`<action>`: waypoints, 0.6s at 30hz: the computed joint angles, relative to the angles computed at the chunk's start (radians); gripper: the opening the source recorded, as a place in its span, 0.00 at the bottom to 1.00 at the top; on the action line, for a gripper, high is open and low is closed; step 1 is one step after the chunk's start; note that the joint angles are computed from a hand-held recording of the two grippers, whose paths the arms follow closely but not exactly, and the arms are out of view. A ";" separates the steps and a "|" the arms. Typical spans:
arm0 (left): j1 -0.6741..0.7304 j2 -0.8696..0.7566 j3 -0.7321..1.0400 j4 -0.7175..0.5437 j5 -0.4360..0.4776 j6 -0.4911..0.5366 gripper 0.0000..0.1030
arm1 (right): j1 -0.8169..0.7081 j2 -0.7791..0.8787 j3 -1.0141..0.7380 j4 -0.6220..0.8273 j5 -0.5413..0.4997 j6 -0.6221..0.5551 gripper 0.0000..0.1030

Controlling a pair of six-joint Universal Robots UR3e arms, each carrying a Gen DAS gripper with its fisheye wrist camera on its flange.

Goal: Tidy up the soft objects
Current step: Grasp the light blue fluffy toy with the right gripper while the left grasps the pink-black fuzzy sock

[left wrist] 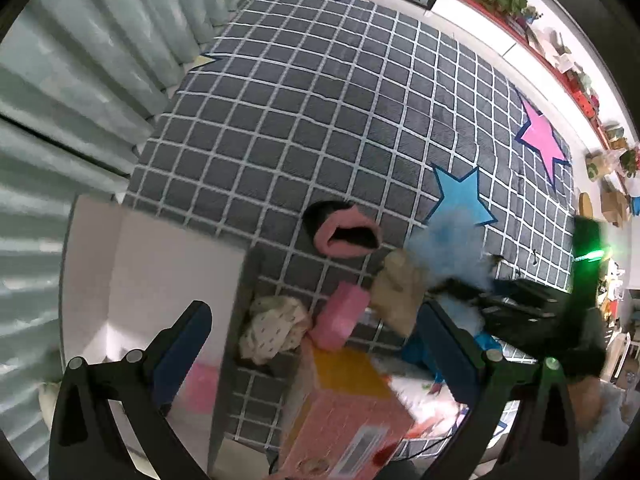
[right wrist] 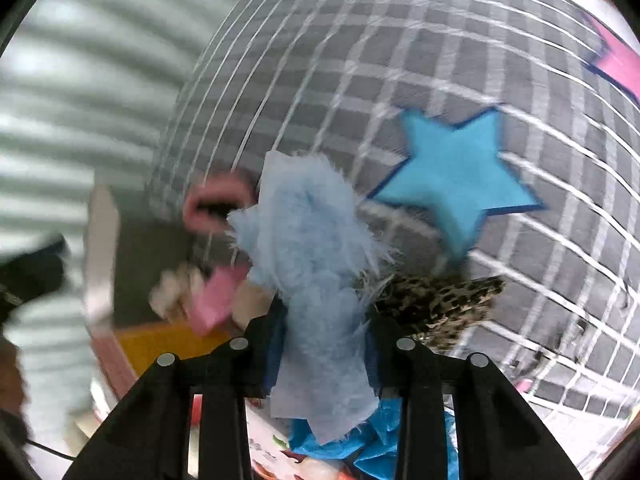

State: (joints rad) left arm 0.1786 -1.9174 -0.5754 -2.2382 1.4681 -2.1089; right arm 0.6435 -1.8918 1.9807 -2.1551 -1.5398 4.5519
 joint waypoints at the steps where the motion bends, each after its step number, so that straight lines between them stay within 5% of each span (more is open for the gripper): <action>1: -0.031 -0.008 -0.013 0.018 0.013 -0.023 1.00 | -0.013 -0.074 0.032 0.024 -0.018 0.040 0.34; 12: -0.258 -0.106 -0.234 0.279 0.181 -0.248 1.00 | 0.191 -0.454 0.084 0.506 -0.227 0.599 0.34; 14: -0.282 -0.123 -0.261 0.313 0.210 -0.273 1.00 | 0.245 -0.494 0.119 0.519 -0.235 0.687 0.42; 16: -0.300 -0.147 -0.274 0.327 0.237 -0.305 1.00 | 0.381 -0.490 0.114 0.550 -0.282 0.870 0.62; 18: -0.311 -0.175 -0.265 0.316 0.253 -0.330 1.00 | 0.493 -0.468 0.092 0.595 -0.328 1.036 0.67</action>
